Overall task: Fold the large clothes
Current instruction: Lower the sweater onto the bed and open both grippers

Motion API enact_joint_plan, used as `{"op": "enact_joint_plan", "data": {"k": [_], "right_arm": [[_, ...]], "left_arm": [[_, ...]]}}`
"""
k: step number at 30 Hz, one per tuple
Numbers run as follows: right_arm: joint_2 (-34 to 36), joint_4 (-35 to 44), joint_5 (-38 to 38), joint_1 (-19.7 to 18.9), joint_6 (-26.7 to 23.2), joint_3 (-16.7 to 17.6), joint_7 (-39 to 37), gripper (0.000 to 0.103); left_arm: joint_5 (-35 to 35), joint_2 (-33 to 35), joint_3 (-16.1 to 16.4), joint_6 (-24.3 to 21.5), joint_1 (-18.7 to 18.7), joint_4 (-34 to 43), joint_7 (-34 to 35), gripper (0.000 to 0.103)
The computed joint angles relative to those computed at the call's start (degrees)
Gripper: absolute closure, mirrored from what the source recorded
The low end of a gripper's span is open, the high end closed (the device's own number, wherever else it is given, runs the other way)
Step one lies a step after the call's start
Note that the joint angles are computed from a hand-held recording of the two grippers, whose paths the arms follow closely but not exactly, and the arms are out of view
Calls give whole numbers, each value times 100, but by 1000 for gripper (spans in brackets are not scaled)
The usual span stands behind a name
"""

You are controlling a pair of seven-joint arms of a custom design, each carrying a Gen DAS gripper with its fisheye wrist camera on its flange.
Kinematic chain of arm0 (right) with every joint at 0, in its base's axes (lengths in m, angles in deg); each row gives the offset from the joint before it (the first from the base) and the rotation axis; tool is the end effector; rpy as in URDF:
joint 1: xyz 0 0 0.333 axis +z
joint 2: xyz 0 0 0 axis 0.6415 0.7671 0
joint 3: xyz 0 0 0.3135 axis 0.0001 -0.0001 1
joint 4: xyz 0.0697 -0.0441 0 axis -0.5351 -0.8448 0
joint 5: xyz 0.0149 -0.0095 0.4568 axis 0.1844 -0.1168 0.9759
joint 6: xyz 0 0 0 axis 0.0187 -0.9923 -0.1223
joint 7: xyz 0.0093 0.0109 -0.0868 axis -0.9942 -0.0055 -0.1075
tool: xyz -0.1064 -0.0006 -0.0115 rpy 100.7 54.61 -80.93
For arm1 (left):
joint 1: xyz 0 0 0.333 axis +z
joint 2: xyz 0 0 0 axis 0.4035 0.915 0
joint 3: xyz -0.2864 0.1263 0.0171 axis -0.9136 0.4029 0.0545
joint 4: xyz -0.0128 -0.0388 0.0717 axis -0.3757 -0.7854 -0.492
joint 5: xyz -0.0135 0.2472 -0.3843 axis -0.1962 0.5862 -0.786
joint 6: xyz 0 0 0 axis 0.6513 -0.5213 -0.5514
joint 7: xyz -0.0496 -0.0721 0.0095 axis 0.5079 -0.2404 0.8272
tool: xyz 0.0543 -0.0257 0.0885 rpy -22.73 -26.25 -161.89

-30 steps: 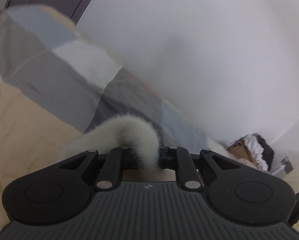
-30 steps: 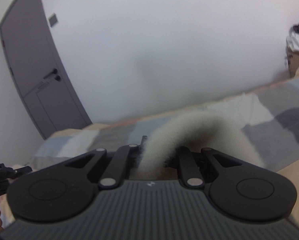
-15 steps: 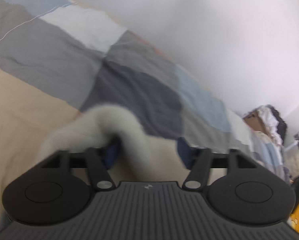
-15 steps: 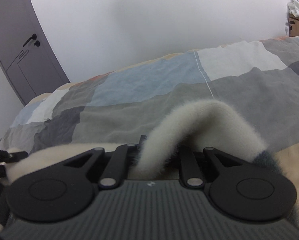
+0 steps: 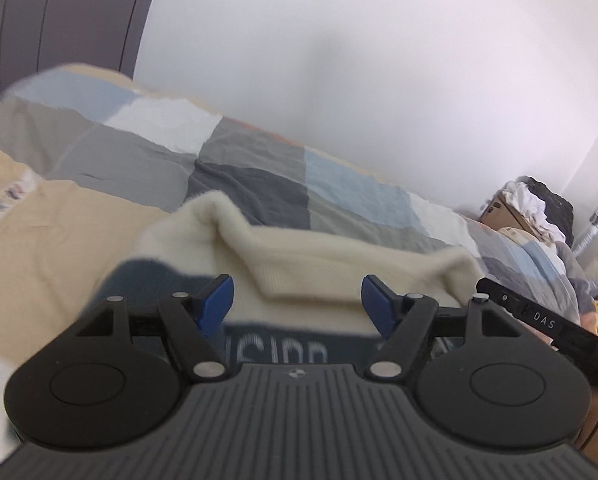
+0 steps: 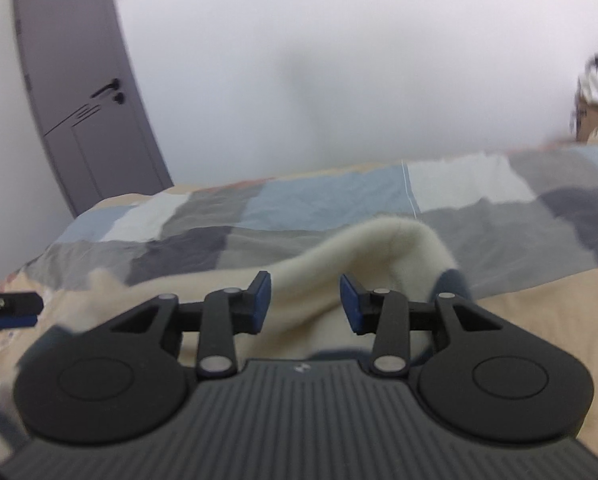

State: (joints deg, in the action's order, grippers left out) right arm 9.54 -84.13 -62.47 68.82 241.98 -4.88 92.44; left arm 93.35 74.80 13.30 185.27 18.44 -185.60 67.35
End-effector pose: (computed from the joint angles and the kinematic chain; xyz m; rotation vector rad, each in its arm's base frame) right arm 0.5996 0.4022 0.6028 -1.6034 1.3111 -0.5436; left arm 0.5551 -0.2553 0.6107 -1.9662 1.4154 -1.1317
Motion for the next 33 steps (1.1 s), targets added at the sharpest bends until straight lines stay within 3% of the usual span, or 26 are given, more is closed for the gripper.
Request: {"op": "enact_joint_plan", "data": {"k": [3,7,15,21,26,28,29,30,32,33], "right_arm": [[-721,-638,-378,39,38,85,162,61],[-1672,-1417,-608,-132,39,474,376,61],[-3270,-2634,12,-285,-270,1157,276,61],[-4209,-3329,756,-241,-753,1518,90,61],[-4875,-3974,1178,-339,-873,1815,144,62],[-4929,-4076,1330,-212,-1083,1797,-20,61],[-4921,-4103,1398,-164,-1144,1774,-101,53],[-4934,-4143,1444,-165,-1160,1788,-113,37],[-4948,-4220,1503,-221,-1078,1846,-45,26],[-4917,-4234,1546,-203,-1030,1826,-65,28]], "left_arm": [[-47,-716,-148,-350,-95,-436,-109,28],[-305,-1713,-386,-869,-225,-1015,-212,28],[-1199,-3322,-649,-1996,-788,-1963,-256,28],[-1797,-3947,-819,-2364,-1281,-2524,-609,28],[-1941,-3985,-1016,-2447,-1463,-2816,-960,29],[-1924,-3894,-1059,-2554,-1476,-2828,-1063,29],[-1889,-3835,-1079,-2595,-1481,-2819,-1085,29],[-1817,-3727,-1108,-2666,-1470,-2765,-1057,29],[-1549,-3556,-1217,-2885,-1405,-2624,-960,37],[-1408,-3417,-1245,-3066,-1390,-2493,-816,40]]}}
